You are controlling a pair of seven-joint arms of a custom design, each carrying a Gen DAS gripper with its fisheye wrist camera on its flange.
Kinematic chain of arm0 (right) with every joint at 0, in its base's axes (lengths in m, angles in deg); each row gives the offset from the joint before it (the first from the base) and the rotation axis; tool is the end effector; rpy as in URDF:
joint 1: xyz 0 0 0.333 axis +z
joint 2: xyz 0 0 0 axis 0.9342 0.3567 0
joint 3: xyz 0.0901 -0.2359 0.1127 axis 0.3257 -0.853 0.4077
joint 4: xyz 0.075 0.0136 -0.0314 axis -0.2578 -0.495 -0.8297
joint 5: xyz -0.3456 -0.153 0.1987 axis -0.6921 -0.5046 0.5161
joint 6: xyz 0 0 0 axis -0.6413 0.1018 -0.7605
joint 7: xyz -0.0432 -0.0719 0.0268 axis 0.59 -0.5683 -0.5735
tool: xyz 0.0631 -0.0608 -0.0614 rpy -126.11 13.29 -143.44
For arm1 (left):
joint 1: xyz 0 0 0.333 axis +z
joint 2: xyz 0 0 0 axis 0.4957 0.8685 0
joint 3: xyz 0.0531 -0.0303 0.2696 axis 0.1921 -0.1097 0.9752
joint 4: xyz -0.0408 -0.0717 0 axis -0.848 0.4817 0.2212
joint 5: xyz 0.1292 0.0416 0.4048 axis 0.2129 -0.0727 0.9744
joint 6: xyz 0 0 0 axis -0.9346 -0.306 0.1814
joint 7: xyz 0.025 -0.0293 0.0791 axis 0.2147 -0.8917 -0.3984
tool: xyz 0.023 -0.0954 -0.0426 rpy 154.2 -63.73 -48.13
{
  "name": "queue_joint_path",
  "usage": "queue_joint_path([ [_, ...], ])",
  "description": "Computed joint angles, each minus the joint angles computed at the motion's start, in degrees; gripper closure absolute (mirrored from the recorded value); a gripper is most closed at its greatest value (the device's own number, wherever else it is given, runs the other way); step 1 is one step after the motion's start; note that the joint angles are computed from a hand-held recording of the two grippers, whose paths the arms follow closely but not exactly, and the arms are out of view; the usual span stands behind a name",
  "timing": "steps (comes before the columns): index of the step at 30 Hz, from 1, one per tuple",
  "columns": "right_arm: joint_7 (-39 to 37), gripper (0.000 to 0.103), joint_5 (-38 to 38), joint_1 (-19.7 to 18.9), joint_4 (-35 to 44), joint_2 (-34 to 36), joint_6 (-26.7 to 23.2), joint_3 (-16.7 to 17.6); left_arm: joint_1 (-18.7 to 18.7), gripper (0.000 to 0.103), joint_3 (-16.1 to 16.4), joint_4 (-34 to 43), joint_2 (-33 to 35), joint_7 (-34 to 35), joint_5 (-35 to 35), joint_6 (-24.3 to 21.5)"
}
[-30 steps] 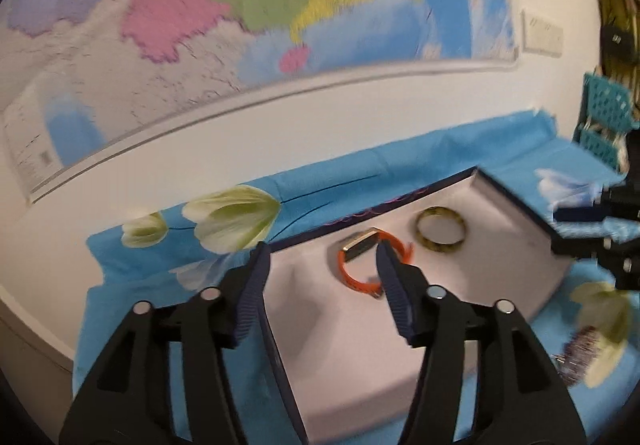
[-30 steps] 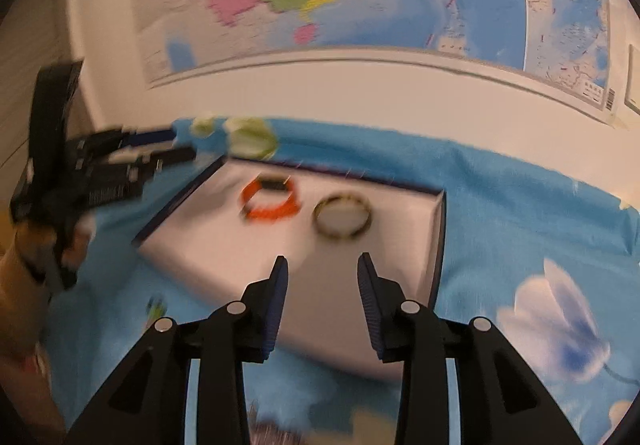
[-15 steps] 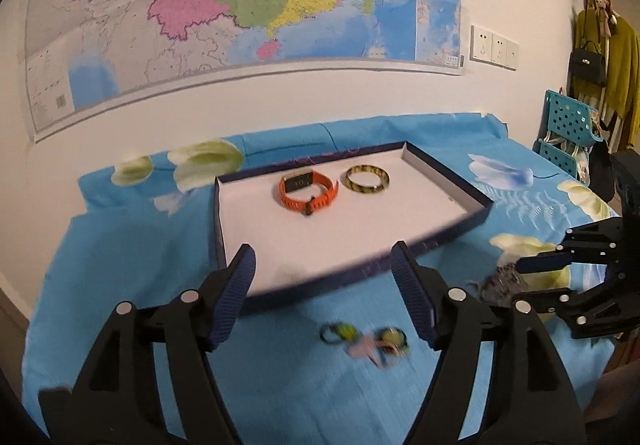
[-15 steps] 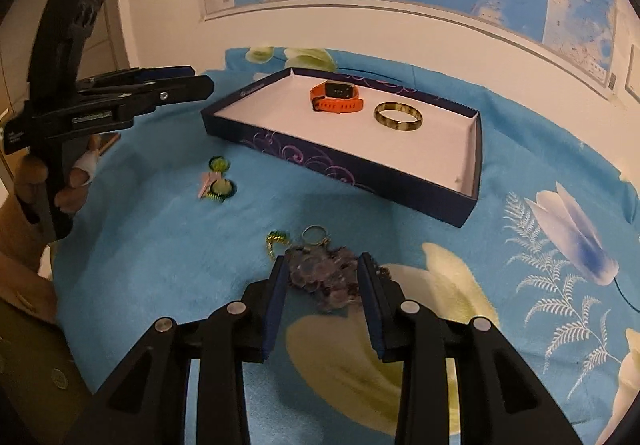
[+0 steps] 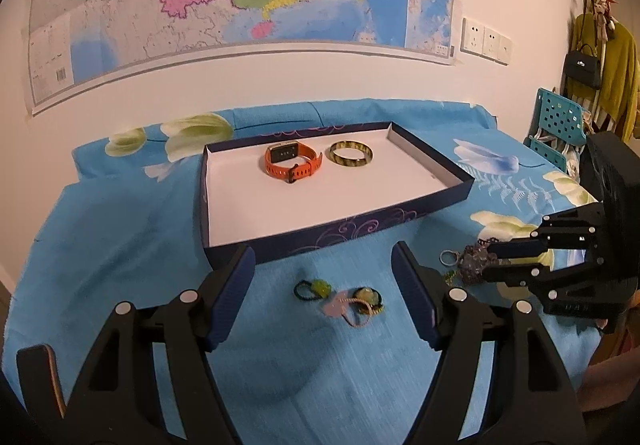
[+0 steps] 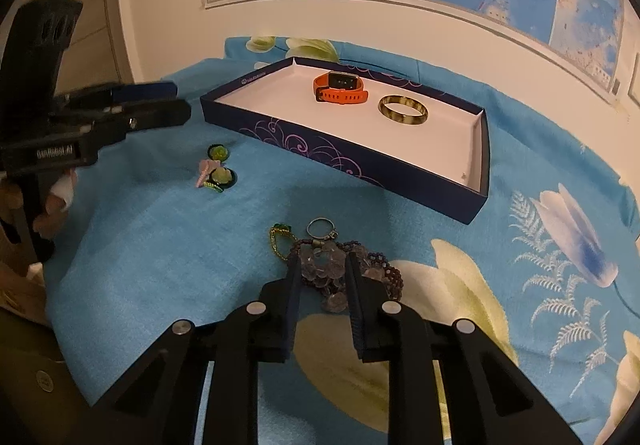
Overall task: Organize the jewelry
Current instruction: 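Lift both tools out of the tray toward the remaining jewelry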
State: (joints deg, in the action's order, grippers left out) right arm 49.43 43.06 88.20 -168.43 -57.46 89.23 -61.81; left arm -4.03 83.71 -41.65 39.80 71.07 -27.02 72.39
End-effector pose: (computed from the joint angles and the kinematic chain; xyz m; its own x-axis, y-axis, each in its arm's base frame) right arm 0.6286 0.2589 0.5001 0.4052 -0.9142 -0.0009 -0.6675 -0.2952 -0.6836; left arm 0.6640 -0.4959 0.5155 -0.4513 -0.8921 0.0240 -0.5090 0.2352 -0.8280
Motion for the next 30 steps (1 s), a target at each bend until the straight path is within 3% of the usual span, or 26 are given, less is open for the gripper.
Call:
queue_joint_path([
  [2,-0.8,0.085,2.5,-0.5,-0.5,-0.5,0.4,0.3,0.3,0.033,-0.2,-2.9,-1.7,-0.2,0.1,1.1],
  [4,-1.9,0.103,4.9,-0.9,-0.7,-1.0,1.0,0.6,0.4,0.033,-0.2,-4.8,-2.8,-0.5,0.5,1.9],
  [13,-6.3,0.101,14.2,-2.4,-0.5,-1.7,1.7,1.4,1.4,0.033,-1.7,-10.1,-5.9,0.1,0.9,3.8],
  [16,-2.6,0.087,6.9,-0.8,0.4,-0.6,-0.1,0.3,1.5,0.033,-2.0,-10.7,-6.2,0.4,0.9,3.8],
  [20,0.8,0.083,1.5,0.2,1.5,0.8,-2.8,-0.5,1.5,0.033,-2.3,-11.6,-6.7,0.9,0.9,4.1],
  [24,0.8,0.091,0.8,0.0,0.7,0.3,-2.0,-0.2,1.9,0.033,-3.0,-12.3,-7.1,1.7,0.4,4.1],
  [26,0.2,0.103,1.9,-0.4,0.1,-0.3,-1.1,0.0,2.0,0.033,-3.2,-12.1,-7.0,2.2,0.1,4.0],
  [30,-1.2,0.103,5.3,-1.1,-1.0,-1.5,0.8,0.4,2.3,0.033,-4.3,-11.1,-6.3,4.6,-1.2,3.0],
])
